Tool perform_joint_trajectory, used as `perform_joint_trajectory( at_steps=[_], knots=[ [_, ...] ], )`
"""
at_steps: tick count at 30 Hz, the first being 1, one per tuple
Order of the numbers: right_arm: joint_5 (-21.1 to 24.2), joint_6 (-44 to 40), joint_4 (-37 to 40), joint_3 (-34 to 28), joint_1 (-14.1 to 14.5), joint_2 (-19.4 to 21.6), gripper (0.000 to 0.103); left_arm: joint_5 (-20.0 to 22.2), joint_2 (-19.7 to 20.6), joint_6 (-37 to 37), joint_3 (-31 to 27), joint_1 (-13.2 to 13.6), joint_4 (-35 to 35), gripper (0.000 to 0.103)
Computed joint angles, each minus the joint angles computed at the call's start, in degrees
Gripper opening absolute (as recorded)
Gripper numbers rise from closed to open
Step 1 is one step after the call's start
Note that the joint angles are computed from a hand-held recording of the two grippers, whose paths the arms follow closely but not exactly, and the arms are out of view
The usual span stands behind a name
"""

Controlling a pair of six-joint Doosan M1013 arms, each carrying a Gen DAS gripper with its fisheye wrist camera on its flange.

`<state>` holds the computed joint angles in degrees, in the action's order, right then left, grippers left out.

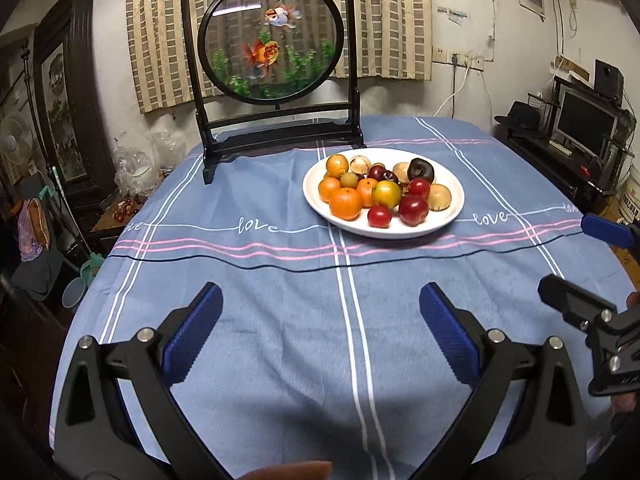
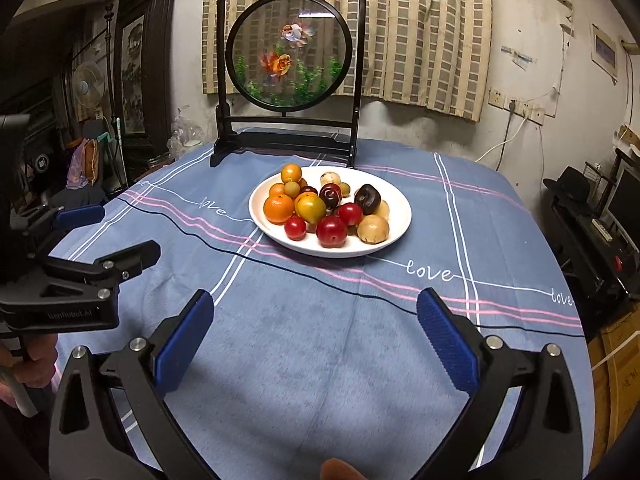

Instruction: Organize fruits

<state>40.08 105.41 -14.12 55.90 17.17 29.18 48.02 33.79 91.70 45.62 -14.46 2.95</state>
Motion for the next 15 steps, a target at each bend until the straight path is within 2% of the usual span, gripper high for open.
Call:
perform_joint_trajectory(
  at_steps=[15],
  knots=[
    [-0.64, 0.29, 1.5, 2.87, 0.07, -1.76, 0.102, -1.77, -2.13, 0.19, 3.7, -0.11, 0.3, 0.1]
  ],
)
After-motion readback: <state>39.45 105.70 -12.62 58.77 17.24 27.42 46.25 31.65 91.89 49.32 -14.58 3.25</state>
